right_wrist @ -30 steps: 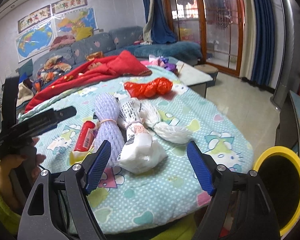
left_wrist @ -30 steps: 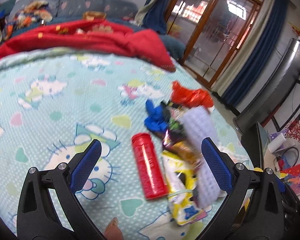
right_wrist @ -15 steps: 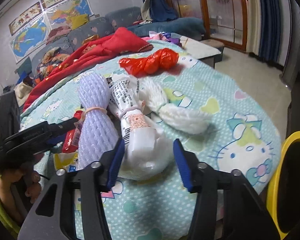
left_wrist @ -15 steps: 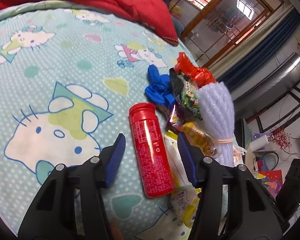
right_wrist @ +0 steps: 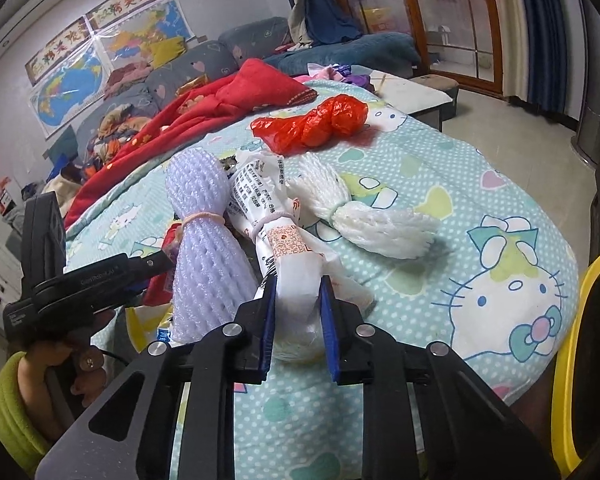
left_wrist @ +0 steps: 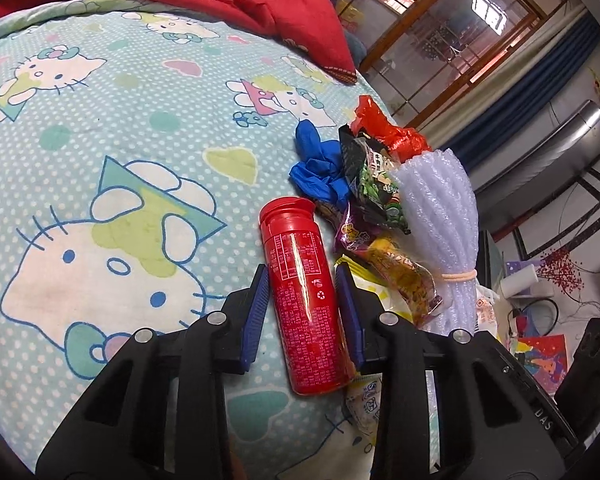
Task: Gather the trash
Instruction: 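Grasp the red bottle with the left tool while the right grasps a white bag, then carry the red bottle and white bag over the trash bin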
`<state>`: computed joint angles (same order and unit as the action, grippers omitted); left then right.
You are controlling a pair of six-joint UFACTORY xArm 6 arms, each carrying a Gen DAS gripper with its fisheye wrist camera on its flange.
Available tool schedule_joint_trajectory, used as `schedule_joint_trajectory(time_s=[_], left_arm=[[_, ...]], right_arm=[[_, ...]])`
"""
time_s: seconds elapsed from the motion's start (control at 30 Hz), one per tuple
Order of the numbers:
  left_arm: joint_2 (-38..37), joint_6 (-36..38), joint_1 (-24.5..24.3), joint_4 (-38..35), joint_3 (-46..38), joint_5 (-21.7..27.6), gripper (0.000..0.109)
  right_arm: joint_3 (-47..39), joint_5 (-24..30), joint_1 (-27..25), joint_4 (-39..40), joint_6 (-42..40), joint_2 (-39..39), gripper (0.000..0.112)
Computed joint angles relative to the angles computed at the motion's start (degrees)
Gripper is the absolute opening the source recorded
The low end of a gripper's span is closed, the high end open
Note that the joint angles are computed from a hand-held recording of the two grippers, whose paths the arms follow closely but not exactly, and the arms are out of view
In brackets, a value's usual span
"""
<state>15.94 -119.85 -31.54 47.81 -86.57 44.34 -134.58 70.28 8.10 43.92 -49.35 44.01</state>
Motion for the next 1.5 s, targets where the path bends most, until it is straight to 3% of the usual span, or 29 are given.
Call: schedule_joint_trajectory(time_s=[0.3,0.5,0.7,1.3,1.5], left_arm=[[-2.16,-3.42,-2.22,6.28,-0.49,5.85,0.026],[-2.32,-2.1,-4.43,9.84,-3.53,11.85,0.026],[-0.82,0.68,-5.73,11.96,-7.63,14.32,0.025],[4.78,7.98,-7.77,14.59,-18.44,11.77,0.025],[7.25,10.88,-8.17,14.5,-22.19,10.63,0.025]], right_arm=[[1.94,-2.3,-0.58,3.04,-0.3,-1.9,0.018],[-0.95,-1.31,-1.42,4.25,1.57,-0.74,0.017],[-3.66,-1.44,-1.94,6.2,2.34,0.2,0.017],[-11.31,-1.91,-4.94,8.87,5.2,3.53,0.017],[-8.11,-4.75,-6.16,9.79,3.44,1.5,0.017]])
